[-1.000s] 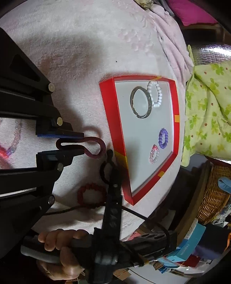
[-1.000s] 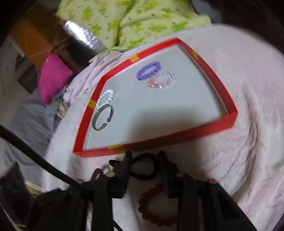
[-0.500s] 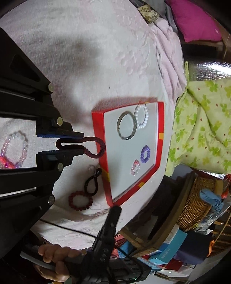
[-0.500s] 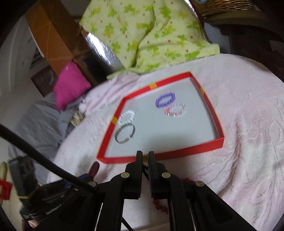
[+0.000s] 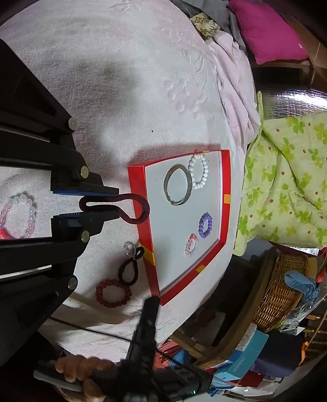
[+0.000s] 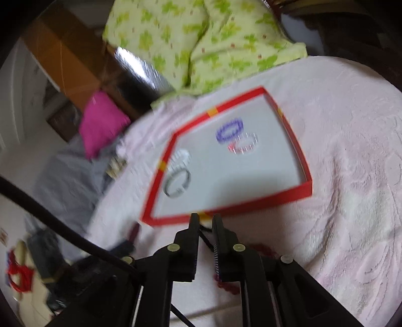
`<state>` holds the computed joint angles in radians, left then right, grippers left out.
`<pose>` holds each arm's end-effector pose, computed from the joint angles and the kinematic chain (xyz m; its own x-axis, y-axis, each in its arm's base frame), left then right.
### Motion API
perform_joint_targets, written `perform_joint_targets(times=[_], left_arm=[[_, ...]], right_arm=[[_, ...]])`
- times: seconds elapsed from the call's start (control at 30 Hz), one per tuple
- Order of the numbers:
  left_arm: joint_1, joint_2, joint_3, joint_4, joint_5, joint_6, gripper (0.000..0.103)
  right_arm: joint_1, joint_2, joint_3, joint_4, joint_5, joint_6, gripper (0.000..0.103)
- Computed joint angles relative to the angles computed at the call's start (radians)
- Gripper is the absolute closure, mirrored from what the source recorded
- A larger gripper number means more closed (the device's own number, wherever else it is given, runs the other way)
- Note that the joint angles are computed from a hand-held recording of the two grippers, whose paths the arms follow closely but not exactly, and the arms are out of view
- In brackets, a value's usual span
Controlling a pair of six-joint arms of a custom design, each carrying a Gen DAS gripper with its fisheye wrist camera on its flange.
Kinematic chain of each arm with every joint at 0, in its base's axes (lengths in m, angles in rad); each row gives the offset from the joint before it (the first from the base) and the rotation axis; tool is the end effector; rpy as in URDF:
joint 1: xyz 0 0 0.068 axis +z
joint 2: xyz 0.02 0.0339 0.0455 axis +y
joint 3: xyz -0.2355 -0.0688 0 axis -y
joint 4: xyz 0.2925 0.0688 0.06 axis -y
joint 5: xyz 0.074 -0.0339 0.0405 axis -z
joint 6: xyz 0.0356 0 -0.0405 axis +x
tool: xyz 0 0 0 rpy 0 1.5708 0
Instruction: Organize jewelry
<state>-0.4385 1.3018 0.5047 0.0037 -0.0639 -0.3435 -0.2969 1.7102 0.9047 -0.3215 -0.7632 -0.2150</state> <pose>0.2559 -0.1175 0.0952 -0.7367 -0.0258 -0.6758 0.1434 0.9706 -0.1934 0.3337 -0.0764 0.0873 -0.8283 0.0922 -0.5527 -0.2550 0.8163 0.5183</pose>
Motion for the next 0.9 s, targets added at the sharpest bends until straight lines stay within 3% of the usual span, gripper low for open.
perform_joint_targets(times=[0.1, 0.33, 0.37, 0.4, 0.53, 0.6, 0.73, 0.83, 0.9], left_arm=[[-0.015, 0.0, 0.001, -0.004, -0.009, 0.003, 0.092], [-0.004, -0.038, -0.018, -0.017, 0.003, 0.005, 0.092], [-0.002, -0.048, -0.023, -0.018, 0.001, 0.006, 0.092], [0.0, -0.054, -0.026, -0.019, 0.003, 0.007, 0.092], [0.015, -0.084, -0.041, -0.025, 0.012, 0.004, 0.092], [0.023, -0.102, -0.051, -0.025, 0.017, 0.002, 0.092], [0.031, -0.135, -0.065, -0.026, 0.016, -0.003, 0.092], [0.015, -0.142, -0.066, -0.016, 0.0, 0.001, 0.092], [-0.001, -0.139, -0.063, -0.003, -0.019, 0.01, 0.092]], right_arm=[[0.041, 0.043, 0.021, 0.006, 0.096, -0.012, 0.068], [0.131, 0.091, 0.007, 0.087, 0.272, -0.081, 0.068], [0.139, 0.076, -0.015, 0.115, 0.286, -0.1, 0.077], [0.149, 0.064, -0.026, 0.124, 0.296, -0.122, 0.095], [0.177, -0.004, -0.102, 0.173, 0.353, -0.157, 0.096], [0.165, -0.068, -0.149, 0.198, 0.321, -0.162, 0.097], [0.084, -0.158, -0.179, 0.195, 0.135, -0.124, 0.097], [0.002, -0.184, -0.181, 0.213, -0.018, -0.046, 0.097], [-0.023, -0.18, -0.182, 0.273, -0.056, 0.03, 0.097]])
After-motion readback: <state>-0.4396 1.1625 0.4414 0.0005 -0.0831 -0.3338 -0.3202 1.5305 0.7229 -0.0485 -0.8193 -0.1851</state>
